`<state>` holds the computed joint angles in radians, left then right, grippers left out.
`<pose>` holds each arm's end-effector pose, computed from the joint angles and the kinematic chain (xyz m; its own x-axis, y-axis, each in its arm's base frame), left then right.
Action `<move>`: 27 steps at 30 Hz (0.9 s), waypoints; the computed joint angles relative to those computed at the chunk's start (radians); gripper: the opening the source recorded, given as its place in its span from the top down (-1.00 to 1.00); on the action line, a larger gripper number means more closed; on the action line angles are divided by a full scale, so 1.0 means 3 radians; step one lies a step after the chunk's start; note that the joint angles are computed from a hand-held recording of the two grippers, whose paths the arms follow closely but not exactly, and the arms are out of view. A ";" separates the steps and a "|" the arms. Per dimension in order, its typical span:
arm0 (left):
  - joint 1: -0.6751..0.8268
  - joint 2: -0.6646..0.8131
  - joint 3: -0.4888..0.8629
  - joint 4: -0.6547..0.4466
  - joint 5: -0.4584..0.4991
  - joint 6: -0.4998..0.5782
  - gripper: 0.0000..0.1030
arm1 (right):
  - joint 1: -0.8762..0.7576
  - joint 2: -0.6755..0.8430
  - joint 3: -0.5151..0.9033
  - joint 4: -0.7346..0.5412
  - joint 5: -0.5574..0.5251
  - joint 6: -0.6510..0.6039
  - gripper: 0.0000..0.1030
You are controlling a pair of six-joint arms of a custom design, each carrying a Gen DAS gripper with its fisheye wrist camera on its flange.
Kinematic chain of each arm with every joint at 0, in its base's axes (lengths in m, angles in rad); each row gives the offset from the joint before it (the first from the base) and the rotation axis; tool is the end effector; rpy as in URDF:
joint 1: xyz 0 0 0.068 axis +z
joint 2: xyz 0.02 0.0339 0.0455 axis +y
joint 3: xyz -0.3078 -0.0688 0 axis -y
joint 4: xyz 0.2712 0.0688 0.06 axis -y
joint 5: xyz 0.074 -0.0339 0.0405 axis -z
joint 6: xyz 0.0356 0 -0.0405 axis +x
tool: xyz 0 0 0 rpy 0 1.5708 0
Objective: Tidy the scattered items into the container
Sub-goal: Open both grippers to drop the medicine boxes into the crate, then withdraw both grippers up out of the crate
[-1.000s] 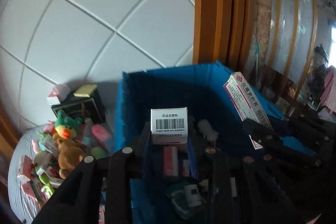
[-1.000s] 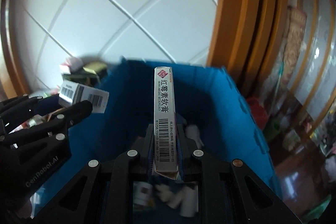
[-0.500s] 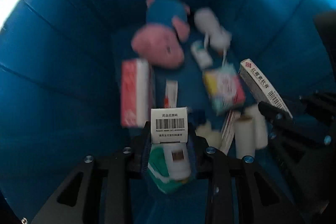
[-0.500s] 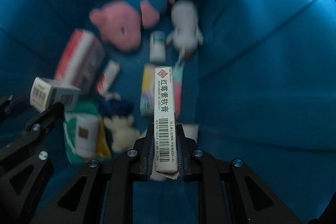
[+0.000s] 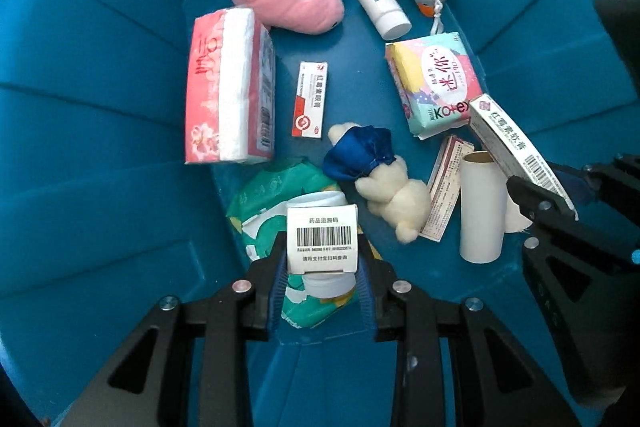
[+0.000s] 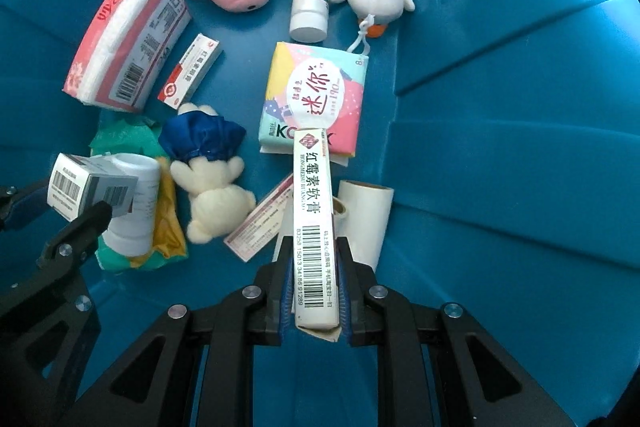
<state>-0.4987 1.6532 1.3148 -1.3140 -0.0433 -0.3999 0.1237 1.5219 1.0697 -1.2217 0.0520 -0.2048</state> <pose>0.2749 -0.1479 0.2776 -0.9935 0.0982 0.0583 0.1022 0.9922 0.0715 0.2621 0.0307 0.2474 -0.9403 -0.3216 0.1113 -0.3266 0.9447 -0.0297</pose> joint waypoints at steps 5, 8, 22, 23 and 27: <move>-0.0038 0.0003 -0.0005 0.0011 0.0011 -0.0006 -0.12 | -0.0031 0.0007 0.0024 0.0006 0.0015 0.0015 0.62; -0.0042 -0.0037 0.0033 0.0031 -0.0016 0.0008 -0.31 | -0.0040 0.0011 0.0048 0.0006 0.0009 0.0040 0.37; 0.0099 -0.0330 0.0262 -0.0196 -0.0073 0.0040 -0.55 | -0.0129 -0.0266 0.0337 -0.0145 -0.0052 0.0035 -0.60; 0.0082 -0.0405 0.0310 -0.0237 -0.0108 0.0047 -0.57 | -0.0150 -0.0328 0.0386 -0.0194 -0.0100 -0.0007 -0.60; -0.0032 -0.0773 0.0498 -0.0344 -0.0264 0.0057 -0.72 | -0.0275 -0.0687 0.0648 -0.0455 -0.0307 -0.0157 -0.69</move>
